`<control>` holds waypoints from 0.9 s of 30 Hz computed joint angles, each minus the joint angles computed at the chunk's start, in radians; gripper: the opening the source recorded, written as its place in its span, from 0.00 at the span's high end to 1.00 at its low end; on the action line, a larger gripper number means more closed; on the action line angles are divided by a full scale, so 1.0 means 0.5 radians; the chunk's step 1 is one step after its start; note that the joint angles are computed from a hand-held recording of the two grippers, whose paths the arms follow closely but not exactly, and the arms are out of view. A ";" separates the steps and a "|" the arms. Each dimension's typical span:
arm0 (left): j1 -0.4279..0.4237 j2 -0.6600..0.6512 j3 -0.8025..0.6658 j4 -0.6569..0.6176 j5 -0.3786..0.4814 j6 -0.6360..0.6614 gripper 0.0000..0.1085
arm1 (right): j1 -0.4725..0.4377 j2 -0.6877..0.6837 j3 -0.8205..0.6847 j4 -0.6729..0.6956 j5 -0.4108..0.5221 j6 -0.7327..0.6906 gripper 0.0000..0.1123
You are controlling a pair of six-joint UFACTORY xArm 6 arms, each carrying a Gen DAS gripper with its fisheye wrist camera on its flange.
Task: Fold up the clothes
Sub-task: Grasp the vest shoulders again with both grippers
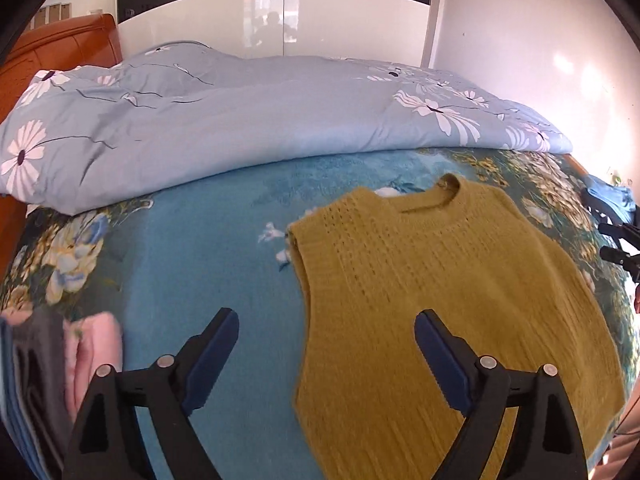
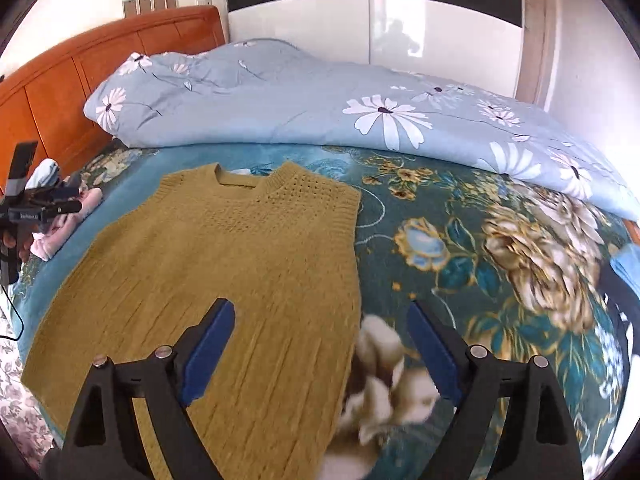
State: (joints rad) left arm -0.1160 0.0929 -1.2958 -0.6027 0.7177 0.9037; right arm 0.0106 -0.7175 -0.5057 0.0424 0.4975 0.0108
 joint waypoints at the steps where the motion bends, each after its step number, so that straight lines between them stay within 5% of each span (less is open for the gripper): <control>1: -0.033 0.111 -0.106 0.036 -0.008 -0.018 0.16 | -0.015 0.200 -0.110 0.096 -0.051 -0.105 0.21; 7: -0.165 0.756 -0.814 0.219 0.113 -0.149 0.16 | -0.092 1.123 -0.688 0.267 -0.264 -0.302 0.21; 15: -0.241 1.122 -1.202 0.406 0.292 -0.275 0.19 | -0.146 1.582 -1.046 0.606 -0.253 -0.475 0.24; 17: -0.230 1.124 -1.214 0.325 0.341 -0.253 0.33 | -0.141 1.600 -1.068 0.603 -0.275 -0.429 0.27; 18: -0.222 1.119 -1.217 0.285 0.361 -0.249 0.51 | -0.142 1.598 -1.073 0.587 -0.268 -0.393 0.35; 20: -0.219 1.083 -1.177 0.296 0.311 -0.283 0.79 | -0.144 1.592 -1.097 0.748 -0.219 -0.490 0.54; 21: -0.211 1.049 -1.142 0.275 0.291 -0.264 0.90 | -0.146 1.593 -1.118 0.814 -0.176 -0.513 0.77; 24: -0.187 0.948 -1.046 0.195 0.243 -0.198 0.90 | -0.132 1.553 -1.133 0.737 -0.104 -0.411 0.90; 27: -0.170 0.787 -0.918 0.093 0.206 -0.092 0.90 | -0.114 1.411 -1.068 0.755 -0.130 -0.430 0.91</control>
